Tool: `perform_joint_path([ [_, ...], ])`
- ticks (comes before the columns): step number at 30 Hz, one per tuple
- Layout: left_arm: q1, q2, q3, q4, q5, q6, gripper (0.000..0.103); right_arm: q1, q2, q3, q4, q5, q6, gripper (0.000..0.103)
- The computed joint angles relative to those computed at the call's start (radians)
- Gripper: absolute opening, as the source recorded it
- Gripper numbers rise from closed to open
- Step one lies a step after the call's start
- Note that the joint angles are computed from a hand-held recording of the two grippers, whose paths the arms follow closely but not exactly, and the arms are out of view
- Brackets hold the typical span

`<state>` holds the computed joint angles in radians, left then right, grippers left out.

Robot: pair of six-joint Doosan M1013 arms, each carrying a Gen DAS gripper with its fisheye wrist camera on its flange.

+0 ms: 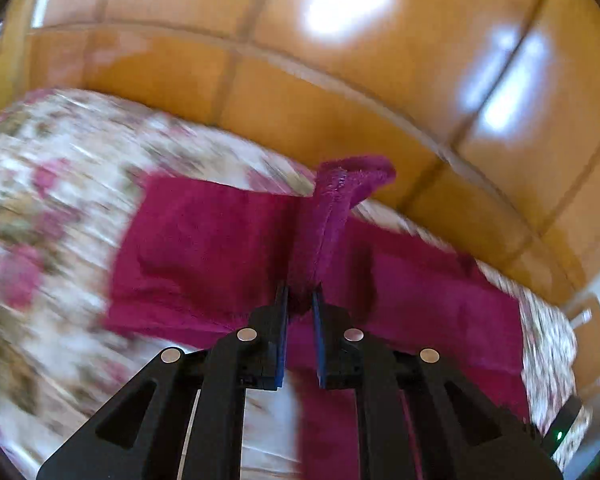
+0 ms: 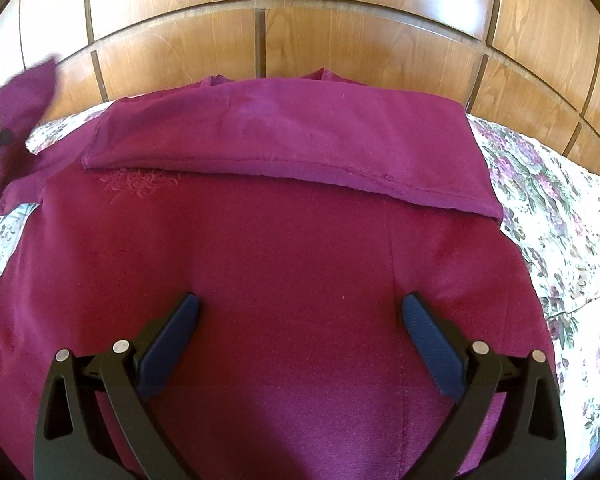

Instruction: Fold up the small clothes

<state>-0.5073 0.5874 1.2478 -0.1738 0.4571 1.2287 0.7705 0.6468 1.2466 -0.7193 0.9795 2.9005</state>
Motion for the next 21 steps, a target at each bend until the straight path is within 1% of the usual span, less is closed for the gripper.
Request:
perform_joint_path([
  [1,-0.007,0.01,-0.011,-0.038,0.021,0.046,0.01,0.0,-0.001,0.002,0.0,-0.004,0.002,0.101],
  [2,-0.018,0.021,-0.023,-0.034,0.043,0.058,0.013,-0.001,-0.002,0.004,0.0,-0.007,0.004,0.101],
  [3,-0.024,0.026,-0.029,-0.037,0.057,0.068,0.018,-0.001,-0.003,0.006,0.0,-0.01,0.006,0.101],
  [4,-0.027,0.028,-0.03,-0.06,0.068,0.09,0.034,-0.001,-0.005,0.008,0.0,-0.014,0.008,0.101],
  [5,-0.027,0.022,-0.017,-0.1,0.064,0.116,0.048,-0.001,-0.006,0.009,-0.001,-0.017,0.01,0.101],
  [6,-0.028,0.013,-0.001,-0.105,0.05,0.108,0.054,-0.001,-0.006,0.01,-0.001,-0.02,0.012,0.101],
  [7,-0.031,0.0,0.022,-0.083,0.028,0.077,0.059,-0.002,-0.007,0.011,0.0,-0.022,0.012,0.101],
  [8,-0.033,-0.018,0.052,-0.068,0.005,0.056,0.059,-0.002,-0.006,0.01,0.002,-0.021,0.011,0.101],
  [10,-0.037,-0.047,0.098,-0.074,-0.017,0.061,0.059,-0.003,-0.004,0.003,0.011,-0.012,-0.002,0.101],
  [12,-0.051,-0.08,0.159,0.001,-0.056,0.001,0.059,-0.003,0.003,-0.023,0.023,0.025,-0.026,0.1],
  [13,-0.057,-0.092,0.183,0.016,-0.069,-0.01,0.059,-0.002,0.007,-0.036,0.021,0.037,-0.028,0.099],
  [14,-0.062,-0.106,0.211,-0.007,-0.081,0.015,0.059,-0.003,0.005,-0.042,0.023,0.017,-0.022,0.091],
  [15,-0.067,-0.116,0.232,-0.026,-0.086,0.044,0.059,-0.007,0.0,-0.044,0.037,-0.025,-0.021,0.083],
  [16,-0.073,-0.122,0.245,-0.021,-0.088,0.053,0.059,-0.016,-0.003,-0.054,0.075,-0.098,-0.036,0.081],
  [18,-0.089,-0.131,0.269,0.002,-0.097,0.066,0.059,-0.032,0.004,-0.08,0.149,-0.198,-0.079,0.074],
  [19,-0.097,-0.132,0.28,0.034,-0.104,0.051,0.059,-0.042,0.014,-0.1,0.206,-0.24,-0.114,0.071],
  [20,-0.106,-0.129,0.284,0.097,-0.102,0.012,0.059,-0.055,0.025,-0.12,0.281,-0.28,-0.164,0.068],
  [21,-0.109,-0.126,0.286,0.125,-0.099,-0.001,0.059,-0.068,0.042,-0.149,0.371,-0.316,-0.228,0.065],
])
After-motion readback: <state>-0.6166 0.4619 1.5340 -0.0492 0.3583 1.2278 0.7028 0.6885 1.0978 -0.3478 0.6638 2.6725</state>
